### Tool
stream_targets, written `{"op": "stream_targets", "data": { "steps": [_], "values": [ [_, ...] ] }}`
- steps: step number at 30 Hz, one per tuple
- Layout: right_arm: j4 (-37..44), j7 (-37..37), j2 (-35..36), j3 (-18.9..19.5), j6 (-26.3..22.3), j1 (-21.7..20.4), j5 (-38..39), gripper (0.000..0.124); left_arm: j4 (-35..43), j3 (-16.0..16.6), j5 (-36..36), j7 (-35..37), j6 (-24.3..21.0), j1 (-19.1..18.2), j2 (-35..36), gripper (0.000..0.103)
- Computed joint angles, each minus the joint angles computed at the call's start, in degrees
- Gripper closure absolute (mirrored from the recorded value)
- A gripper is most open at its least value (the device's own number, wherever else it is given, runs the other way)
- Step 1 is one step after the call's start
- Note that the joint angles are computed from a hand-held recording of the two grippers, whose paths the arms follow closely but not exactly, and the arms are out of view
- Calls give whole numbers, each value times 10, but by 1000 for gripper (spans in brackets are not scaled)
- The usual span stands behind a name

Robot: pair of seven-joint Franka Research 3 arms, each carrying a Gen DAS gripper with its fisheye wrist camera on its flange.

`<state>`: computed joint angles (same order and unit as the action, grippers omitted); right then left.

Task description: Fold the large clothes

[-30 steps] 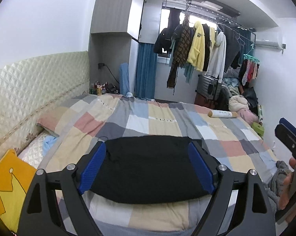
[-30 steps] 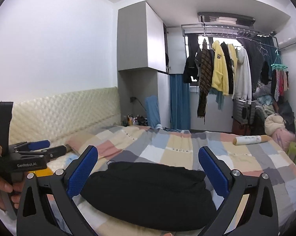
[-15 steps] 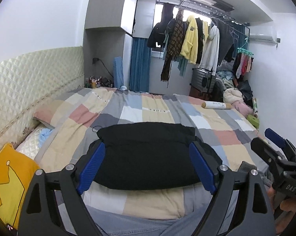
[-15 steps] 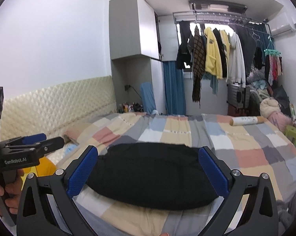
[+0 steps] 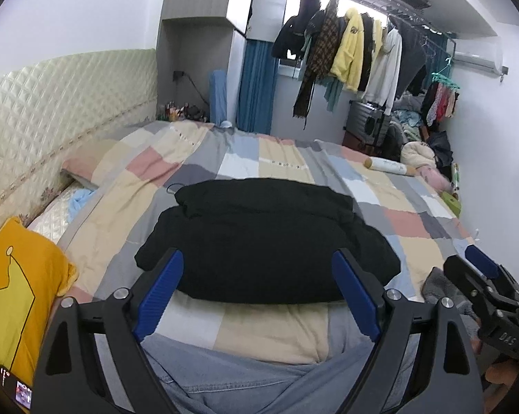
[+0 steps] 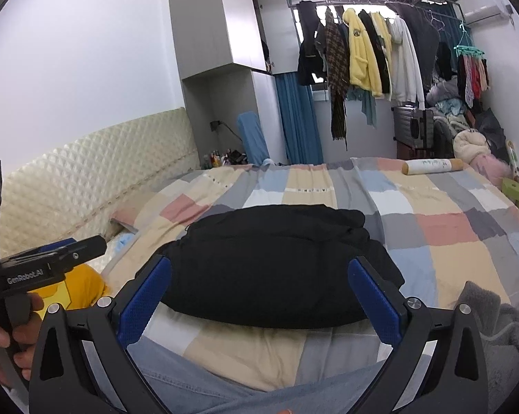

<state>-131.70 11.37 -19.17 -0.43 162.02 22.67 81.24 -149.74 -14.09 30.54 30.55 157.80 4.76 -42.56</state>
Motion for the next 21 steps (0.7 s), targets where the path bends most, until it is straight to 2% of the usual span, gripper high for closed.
{"op": "stream_targets", "data": {
  "steps": [5,10,15,21],
  "values": [
    [-6,39,8,5,7,-7,-39,21,-4,2,-5,0,-4,-6,7,14],
    [-9,46,10,1,11,-2,-48,21,-3,3,-4,6,-9,-7,15,11],
    [-3,56,16,-2,16,0,-58,21,-8,21,-15,21,6,-20,20,6],
    [1,63,18,-3,15,0,-66,21,-6,7,-14,14,-2,-8,19,1]
  ]
}}
